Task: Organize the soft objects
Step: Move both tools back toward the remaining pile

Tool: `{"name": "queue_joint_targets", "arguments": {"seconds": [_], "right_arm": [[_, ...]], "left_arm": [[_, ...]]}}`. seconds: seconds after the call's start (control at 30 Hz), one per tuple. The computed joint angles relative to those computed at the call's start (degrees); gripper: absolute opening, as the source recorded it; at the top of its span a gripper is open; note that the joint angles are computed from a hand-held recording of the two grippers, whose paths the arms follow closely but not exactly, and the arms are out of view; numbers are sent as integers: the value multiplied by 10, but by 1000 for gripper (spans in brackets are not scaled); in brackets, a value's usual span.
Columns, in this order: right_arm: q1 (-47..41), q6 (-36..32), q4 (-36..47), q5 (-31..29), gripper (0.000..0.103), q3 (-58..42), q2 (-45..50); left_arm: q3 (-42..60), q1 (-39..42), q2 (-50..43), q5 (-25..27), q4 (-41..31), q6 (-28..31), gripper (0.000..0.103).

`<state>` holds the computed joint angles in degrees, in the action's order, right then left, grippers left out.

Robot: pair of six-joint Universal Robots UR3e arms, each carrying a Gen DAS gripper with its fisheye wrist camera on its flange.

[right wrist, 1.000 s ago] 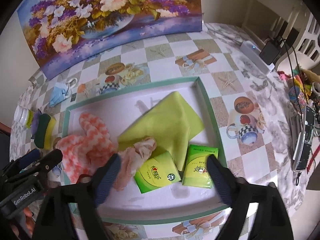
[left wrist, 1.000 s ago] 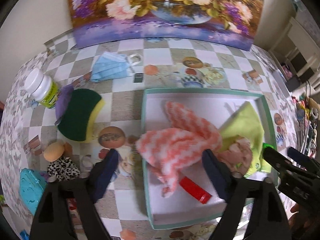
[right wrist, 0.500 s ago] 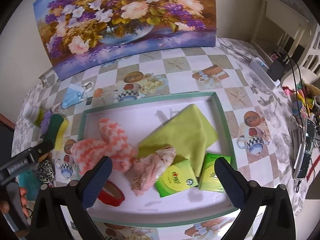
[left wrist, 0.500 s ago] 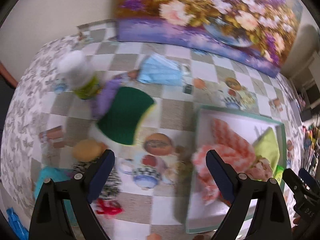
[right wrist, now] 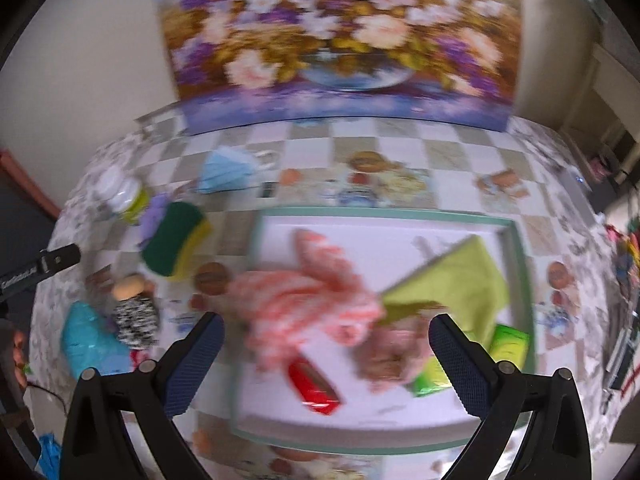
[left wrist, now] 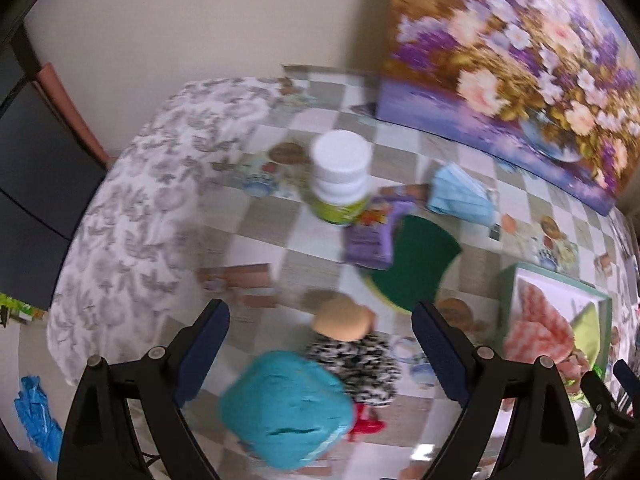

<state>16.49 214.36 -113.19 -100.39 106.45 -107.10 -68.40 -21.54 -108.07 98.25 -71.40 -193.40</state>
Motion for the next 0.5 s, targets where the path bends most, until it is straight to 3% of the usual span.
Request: {"name": "queue_joint_targets", "arguments": {"seconds": [0.23, 0.5], "right_arm": [[73, 21, -42, 8, 103, -74, 125], [99, 10, -70, 62, 103, -114, 220]], "left_arm": [[-44, 39, 24, -26, 8, 17, 93], [-67, 60, 11, -36, 3, 28, 93]]}}
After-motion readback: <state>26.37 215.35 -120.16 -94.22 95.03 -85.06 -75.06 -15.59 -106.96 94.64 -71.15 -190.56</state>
